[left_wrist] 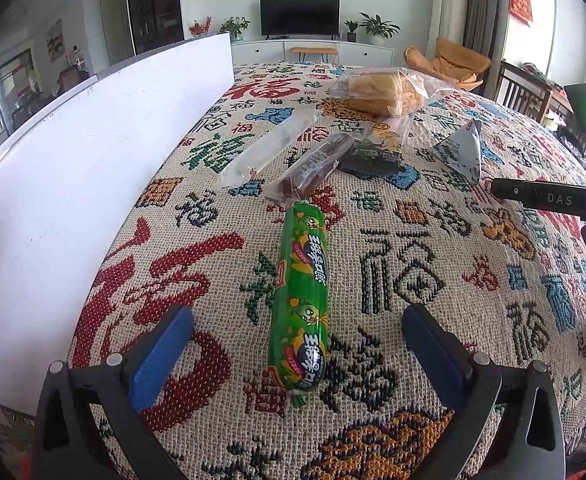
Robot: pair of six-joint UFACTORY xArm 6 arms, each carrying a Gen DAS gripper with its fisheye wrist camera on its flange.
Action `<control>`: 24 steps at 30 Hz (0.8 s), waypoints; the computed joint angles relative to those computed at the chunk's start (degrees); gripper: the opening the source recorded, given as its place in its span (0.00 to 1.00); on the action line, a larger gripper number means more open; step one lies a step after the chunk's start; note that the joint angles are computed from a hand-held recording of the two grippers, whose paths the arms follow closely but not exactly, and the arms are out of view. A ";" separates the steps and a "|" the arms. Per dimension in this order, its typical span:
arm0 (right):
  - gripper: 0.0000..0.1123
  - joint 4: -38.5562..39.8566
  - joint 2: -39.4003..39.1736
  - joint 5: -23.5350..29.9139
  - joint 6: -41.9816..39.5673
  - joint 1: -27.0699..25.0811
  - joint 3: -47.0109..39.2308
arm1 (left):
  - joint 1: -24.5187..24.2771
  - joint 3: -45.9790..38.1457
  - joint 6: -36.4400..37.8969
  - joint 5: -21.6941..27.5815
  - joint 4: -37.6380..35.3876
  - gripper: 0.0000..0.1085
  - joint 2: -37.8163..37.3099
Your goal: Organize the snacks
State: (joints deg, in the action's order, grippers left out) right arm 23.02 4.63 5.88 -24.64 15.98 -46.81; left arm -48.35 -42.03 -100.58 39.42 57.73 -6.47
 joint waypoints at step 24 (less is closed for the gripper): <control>0.82 0.21 0.13 -0.01 -0.22 -0.03 -0.13 | 7.93 9.27 16.29 -18.20 -15.30 0.93 -14.15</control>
State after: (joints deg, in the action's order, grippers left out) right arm 23.23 4.76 5.87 -24.86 15.95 -46.94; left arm -40.42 -32.76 -84.29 21.22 42.43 -20.62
